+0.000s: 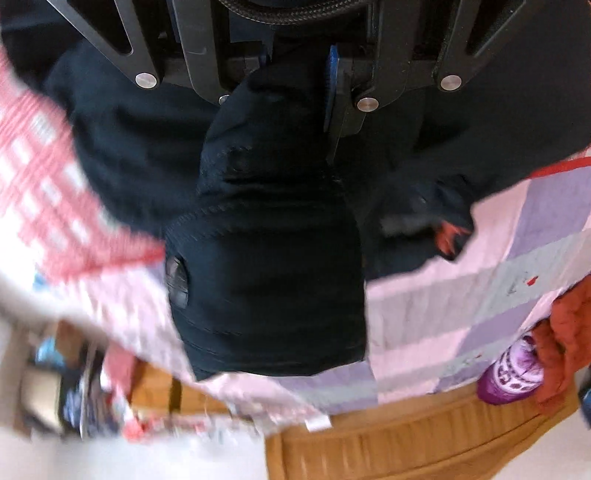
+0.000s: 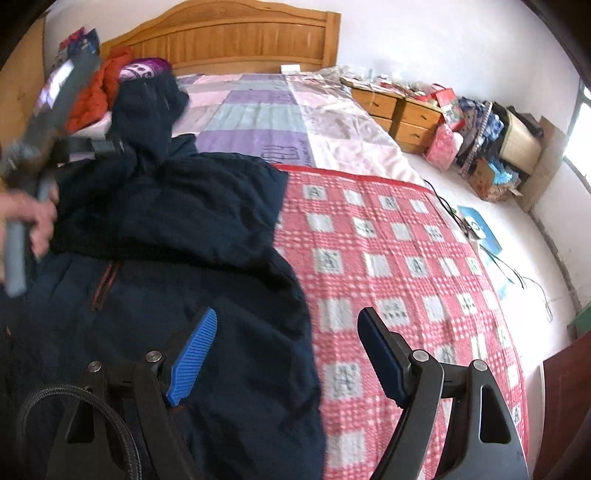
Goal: Fold large clothes
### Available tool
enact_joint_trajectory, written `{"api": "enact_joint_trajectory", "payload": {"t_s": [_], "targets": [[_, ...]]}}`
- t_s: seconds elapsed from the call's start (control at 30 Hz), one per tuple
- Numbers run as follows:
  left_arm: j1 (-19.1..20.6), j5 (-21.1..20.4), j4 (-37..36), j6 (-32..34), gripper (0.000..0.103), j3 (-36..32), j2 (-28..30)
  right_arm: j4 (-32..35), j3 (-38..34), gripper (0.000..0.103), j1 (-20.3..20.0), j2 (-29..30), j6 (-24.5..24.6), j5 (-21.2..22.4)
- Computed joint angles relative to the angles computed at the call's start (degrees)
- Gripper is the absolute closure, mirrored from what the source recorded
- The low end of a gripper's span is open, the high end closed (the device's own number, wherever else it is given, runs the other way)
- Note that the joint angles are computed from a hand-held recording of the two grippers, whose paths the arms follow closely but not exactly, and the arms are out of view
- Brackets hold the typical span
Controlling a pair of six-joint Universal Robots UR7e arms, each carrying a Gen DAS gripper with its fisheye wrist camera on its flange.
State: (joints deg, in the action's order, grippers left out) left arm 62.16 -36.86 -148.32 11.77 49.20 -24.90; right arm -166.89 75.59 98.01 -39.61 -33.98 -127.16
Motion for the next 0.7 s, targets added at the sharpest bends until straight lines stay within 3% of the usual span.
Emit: {"api": "enact_joint_trajectory", "payload": {"t_s": [0.2,0.3,0.37,0.5,0.57,0.63,0.67,0.7], "targets": [[-0.84,8.04,-9.69,14.76,0.087,0.42,4.41,-0.4,2.1,0.021,-1.09,-1.49,1.37,-0.97],[-1.72,11.05,-12.37,18.76,0.086,0.19,5.97,0.28,1.78,0.021,-1.15,-1.47,2.53,-1.01],[-2.1,12.01,-9.6,17.31,0.085,-0.93,6.59,0.62,0.87,0.021,-0.79,-0.86,3.24,-0.93],[-2.66,11.68,-1.57,9.15,0.082,-1.06,5.37,2.14,-1.38,0.021,-0.31,0.17,5.5,-0.02],[-2.98,9.76,-2.43,9.45,0.074,0.19,4.53,2.31,-2.74,0.021,-0.03,0.9,5.9,-0.4],[-3.74,8.82,-6.68,14.39,0.065,1.33,4.42,2.74,-3.58,0.021,0.12,1.12,7.03,-0.52],[-4.13,6.3,-7.43,15.38,0.059,2.74,3.36,3.03,-3.88,0.021,0.19,1.13,7.58,-0.66],[-4.26,1.38,-6.08,13.97,0.045,4.95,1.2,3.17,-4.18,0.021,0.22,1.23,7.81,-0.85]]}}
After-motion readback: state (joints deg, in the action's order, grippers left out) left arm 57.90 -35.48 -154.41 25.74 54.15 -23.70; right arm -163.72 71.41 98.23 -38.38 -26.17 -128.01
